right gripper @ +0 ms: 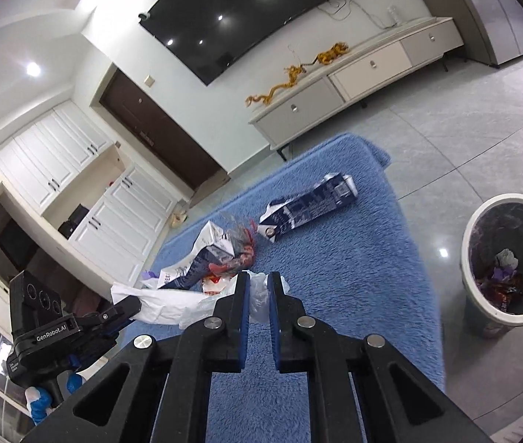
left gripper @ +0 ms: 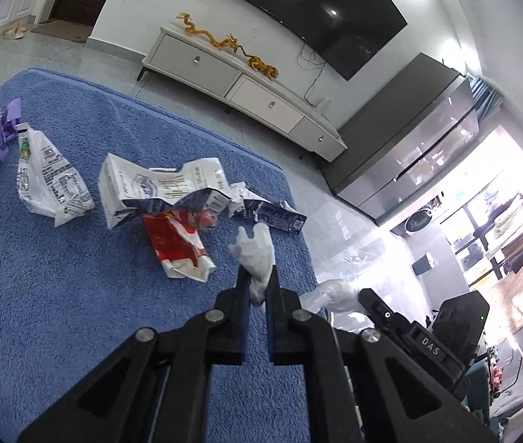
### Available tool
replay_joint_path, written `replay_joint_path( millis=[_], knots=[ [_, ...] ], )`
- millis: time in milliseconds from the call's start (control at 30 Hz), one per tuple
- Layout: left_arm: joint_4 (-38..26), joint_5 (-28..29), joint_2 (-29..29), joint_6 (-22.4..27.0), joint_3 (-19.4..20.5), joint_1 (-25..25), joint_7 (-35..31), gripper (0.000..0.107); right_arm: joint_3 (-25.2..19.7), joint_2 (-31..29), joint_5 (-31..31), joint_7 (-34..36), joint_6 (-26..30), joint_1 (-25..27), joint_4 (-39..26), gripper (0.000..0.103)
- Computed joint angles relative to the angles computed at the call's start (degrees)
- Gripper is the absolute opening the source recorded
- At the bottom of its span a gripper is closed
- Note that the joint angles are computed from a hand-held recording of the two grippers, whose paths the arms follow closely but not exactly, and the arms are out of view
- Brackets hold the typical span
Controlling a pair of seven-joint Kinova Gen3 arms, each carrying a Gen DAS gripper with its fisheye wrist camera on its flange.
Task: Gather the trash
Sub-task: 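Carry both items over the bin and open both tools to drop them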
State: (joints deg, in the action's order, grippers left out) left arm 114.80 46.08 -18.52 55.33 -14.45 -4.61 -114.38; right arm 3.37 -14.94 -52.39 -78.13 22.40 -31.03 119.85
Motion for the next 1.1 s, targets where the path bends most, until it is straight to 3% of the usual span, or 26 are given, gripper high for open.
replay_joint_path(
  millis=[167, 400, 667, 900, 1100],
  knots=[
    [-2.25, -2.11, 0.66, -1.74, 4.93, 2.12, 3.61, 0.006, 1.03, -3.66, 5.01, -5.86, -0.82, 1.86, 2.12, 0.009],
    [-9.00, -6.35, 6.97, -5.11, 12.89, 8.08, 8.92, 0.006, -8.13, -6.86, 19.94, -22.17, 1.39, 20.24, 2.37, 0.009],
    [-23.10, -15.48, 23.80, -8.33, 22.93, 15.68, 19.51, 0.006, -16.44, -3.71, 38.54, -38.48, 5.76, 39.42, 0.19, 0.009],
    [-39.79, -29.07, 41.60, -4.83, 24.92, 24.27, 30.59, 0.006, -12.18, 7.58, 48.06, -48.04, 5.44, 38.35, -1.73, 0.009],
    [-49.97, -32.28, 52.37, -0.44, 25.07, 26.27, 33.01, 0.008, -7.77, 17.50, 49.15, -49.28, 5.13, 35.53, -4.57, 0.010]
  ],
)
